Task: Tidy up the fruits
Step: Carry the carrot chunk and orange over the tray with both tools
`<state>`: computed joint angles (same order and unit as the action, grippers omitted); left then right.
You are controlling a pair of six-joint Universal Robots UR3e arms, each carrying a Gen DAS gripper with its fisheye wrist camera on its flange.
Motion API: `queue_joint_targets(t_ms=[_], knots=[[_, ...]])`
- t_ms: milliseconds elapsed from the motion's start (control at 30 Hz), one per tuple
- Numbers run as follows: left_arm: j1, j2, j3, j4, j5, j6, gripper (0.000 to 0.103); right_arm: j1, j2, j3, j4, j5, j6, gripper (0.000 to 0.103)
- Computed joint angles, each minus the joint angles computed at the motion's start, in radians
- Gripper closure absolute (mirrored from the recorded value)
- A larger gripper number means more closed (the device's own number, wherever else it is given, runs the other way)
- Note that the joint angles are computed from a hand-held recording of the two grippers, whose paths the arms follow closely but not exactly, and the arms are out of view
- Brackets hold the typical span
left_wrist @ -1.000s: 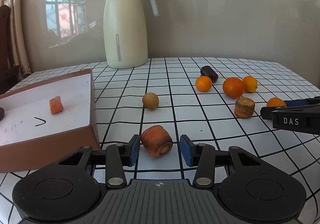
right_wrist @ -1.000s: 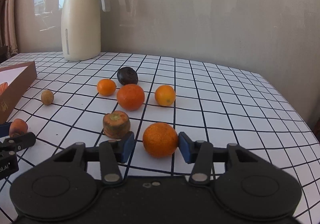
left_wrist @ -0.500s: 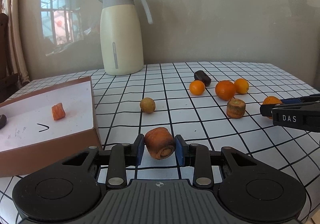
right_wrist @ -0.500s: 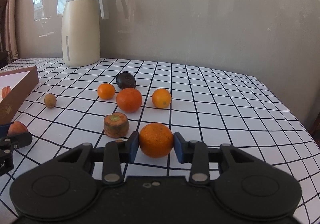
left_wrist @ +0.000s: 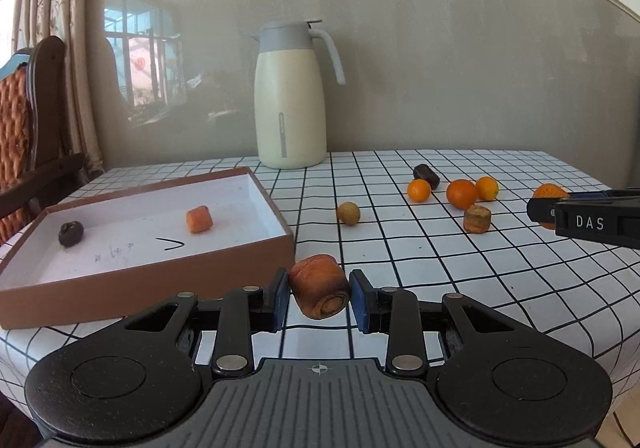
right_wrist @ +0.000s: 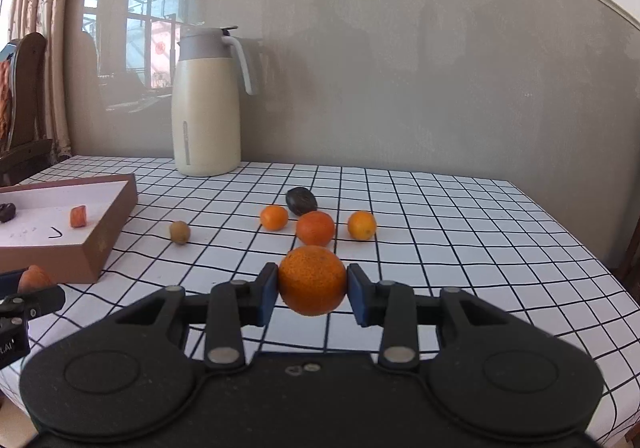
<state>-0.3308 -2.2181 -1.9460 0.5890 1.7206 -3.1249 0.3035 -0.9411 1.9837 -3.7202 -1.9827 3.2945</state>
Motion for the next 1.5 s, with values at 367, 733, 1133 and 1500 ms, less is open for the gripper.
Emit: queue_joint_targets(t_ms=[367,733,1133,1500], knots=[[0.130,0.170,-0.320,0.238,-0.025,0.047,0.070,0.161,0.019,-0.045,-0.063,-0.017,-0.068,0.074],[0.267,0.250,-0.479,0.355,-0.087,0.073,0.070,0.257,0.095,-0.234,0.004,0.017,-0.142,0.075],[0.386,0.273,-0.550,0.413,-0.127,0.081,0.070,0.296,0.162,-0.376,0.052,0.060,-0.163,0.075],[0.508,0.293,-0.607,0.459,-0.194,0.086,0.070,0.330,0.230,-0.532,0.130,0.088,-0.182,0.075]])
